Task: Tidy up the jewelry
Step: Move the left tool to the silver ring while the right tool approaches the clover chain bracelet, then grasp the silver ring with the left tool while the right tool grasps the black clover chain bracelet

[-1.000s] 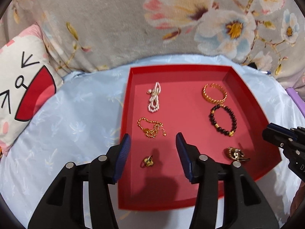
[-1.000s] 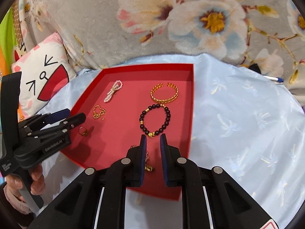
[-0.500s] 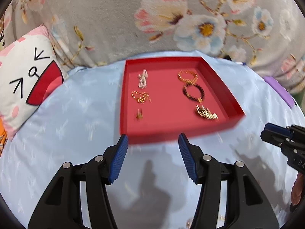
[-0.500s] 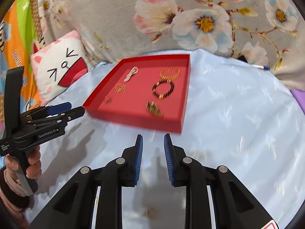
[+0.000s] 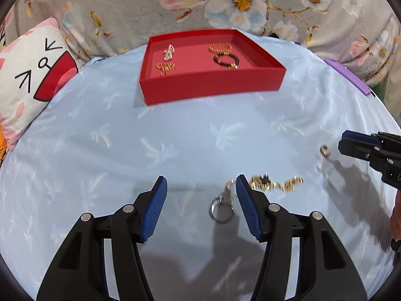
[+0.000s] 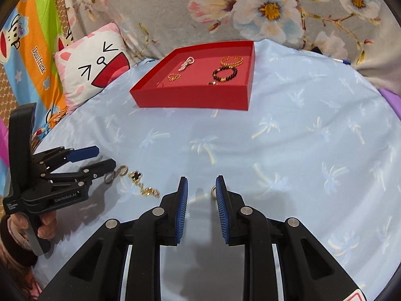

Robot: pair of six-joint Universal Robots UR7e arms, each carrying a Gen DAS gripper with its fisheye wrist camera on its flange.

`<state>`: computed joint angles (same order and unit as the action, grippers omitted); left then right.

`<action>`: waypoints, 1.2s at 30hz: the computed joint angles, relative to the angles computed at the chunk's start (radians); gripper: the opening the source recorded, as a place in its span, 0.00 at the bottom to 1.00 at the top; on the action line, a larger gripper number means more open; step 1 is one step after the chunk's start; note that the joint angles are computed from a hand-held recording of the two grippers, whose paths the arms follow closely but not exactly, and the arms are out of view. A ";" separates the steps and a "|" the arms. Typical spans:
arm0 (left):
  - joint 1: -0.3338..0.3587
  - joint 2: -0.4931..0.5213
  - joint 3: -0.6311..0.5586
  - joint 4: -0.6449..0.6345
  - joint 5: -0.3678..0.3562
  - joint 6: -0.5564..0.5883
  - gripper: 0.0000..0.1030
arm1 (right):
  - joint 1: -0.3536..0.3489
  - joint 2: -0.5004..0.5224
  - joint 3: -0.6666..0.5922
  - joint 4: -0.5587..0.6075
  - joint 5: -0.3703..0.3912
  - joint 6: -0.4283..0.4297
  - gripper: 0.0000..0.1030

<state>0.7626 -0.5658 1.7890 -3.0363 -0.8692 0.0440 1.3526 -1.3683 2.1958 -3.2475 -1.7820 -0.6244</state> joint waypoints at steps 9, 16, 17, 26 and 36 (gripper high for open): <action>-0.006 0.012 0.024 -0.006 0.000 0.014 0.51 | 0.017 0.015 0.028 -0.006 0.006 -0.019 0.22; -0.016 0.015 0.034 -0.017 -0.018 0.049 0.26 | 0.045 0.050 0.023 0.000 -0.004 -0.035 0.22; -0.017 0.014 0.035 -0.019 -0.024 0.053 0.23 | 0.051 0.057 0.020 0.002 -0.007 -0.040 0.22; -0.008 -0.003 0.039 -0.011 -0.041 0.039 0.19 | 0.102 0.148 -0.026 0.001 -0.041 -0.085 0.22; 0.019 -0.038 0.040 -0.015 -0.031 -0.008 0.19 | 0.114 0.211 -0.091 0.045 -0.069 -0.070 0.22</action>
